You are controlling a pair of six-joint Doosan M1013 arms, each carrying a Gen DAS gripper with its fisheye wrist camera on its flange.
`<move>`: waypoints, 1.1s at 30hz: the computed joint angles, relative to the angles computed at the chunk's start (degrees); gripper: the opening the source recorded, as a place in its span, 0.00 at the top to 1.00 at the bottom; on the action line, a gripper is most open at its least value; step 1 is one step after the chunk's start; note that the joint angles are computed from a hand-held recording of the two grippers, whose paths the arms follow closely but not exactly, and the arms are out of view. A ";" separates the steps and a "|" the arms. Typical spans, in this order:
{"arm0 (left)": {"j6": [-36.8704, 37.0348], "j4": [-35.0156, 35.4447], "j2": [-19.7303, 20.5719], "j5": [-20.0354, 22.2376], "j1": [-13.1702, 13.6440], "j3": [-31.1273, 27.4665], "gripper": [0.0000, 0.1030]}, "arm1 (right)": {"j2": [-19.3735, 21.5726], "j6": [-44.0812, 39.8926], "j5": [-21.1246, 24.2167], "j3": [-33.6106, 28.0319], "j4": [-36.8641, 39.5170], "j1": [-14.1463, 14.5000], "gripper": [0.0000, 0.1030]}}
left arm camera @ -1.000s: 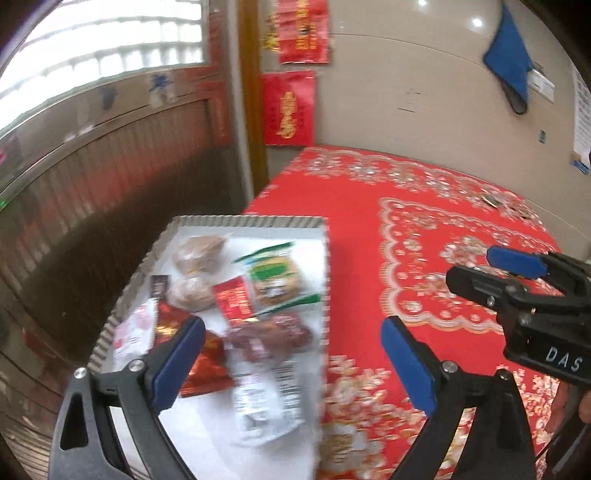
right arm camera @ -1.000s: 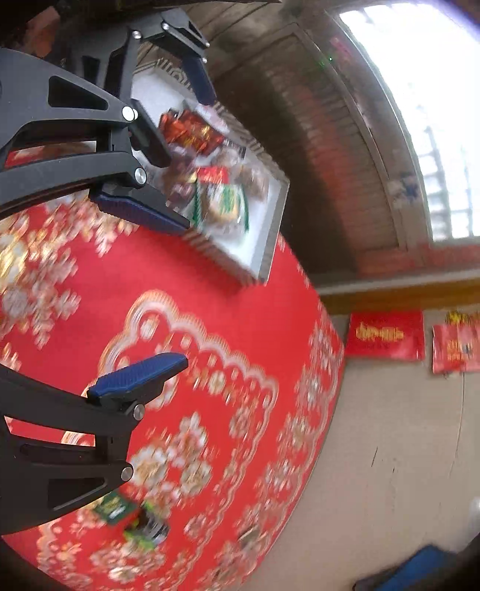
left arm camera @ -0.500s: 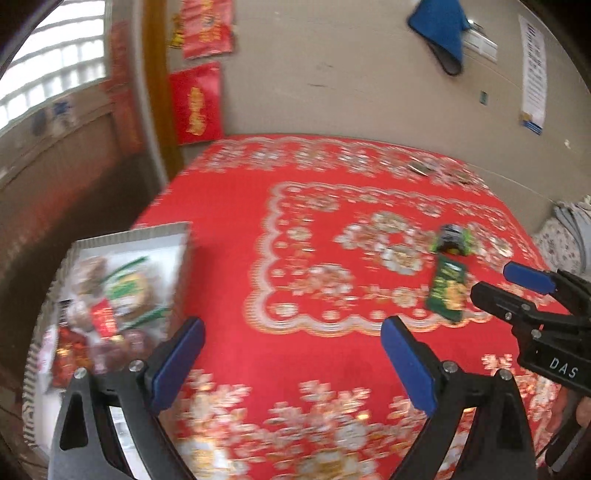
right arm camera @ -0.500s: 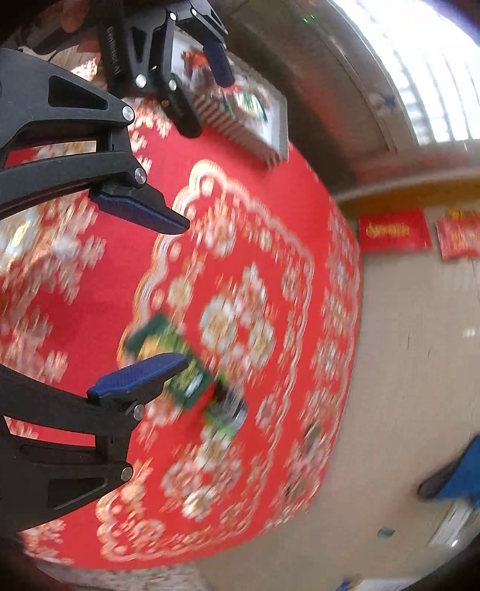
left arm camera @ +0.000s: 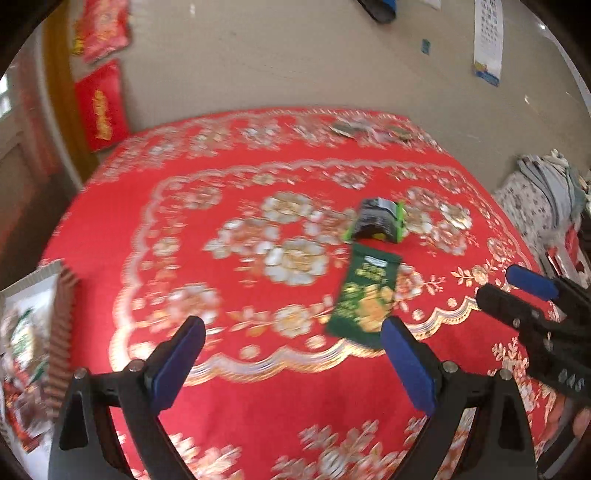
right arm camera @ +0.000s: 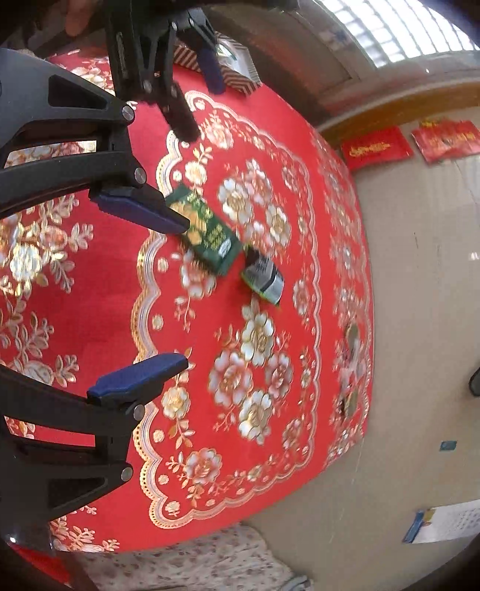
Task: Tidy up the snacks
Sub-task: 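Return both open tools from the tray to the last two snack bags, then grasp the green cracker bag with the left tool while the right tool grasps the dark snack bag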
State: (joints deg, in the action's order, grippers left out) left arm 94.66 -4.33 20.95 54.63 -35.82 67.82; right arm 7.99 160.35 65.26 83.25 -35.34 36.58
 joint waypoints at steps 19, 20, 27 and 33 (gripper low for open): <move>4.45 -2.39 7.31 8.83 -1.92 -7.76 0.20 | 0.56 -2.35 -1.88 0.00 3.61 -4.48 0.34; 4.56 -2.25 7.20 8.24 -1.85 -7.61 0.26 | 0.98 -2.84 -2.31 -0.48 4.12 -4.91 0.34; 5.75 -2.82 7.19 8.14 -0.89 -7.82 0.52 | 4.64 -10.06 -4.73 -4.71 8.40 -8.05 0.23; 6.21 -4.20 7.03 9.26 0.13 -7.81 0.53 | 8.05 -30.71 -2.41 -9.04 10.46 -9.42 0.23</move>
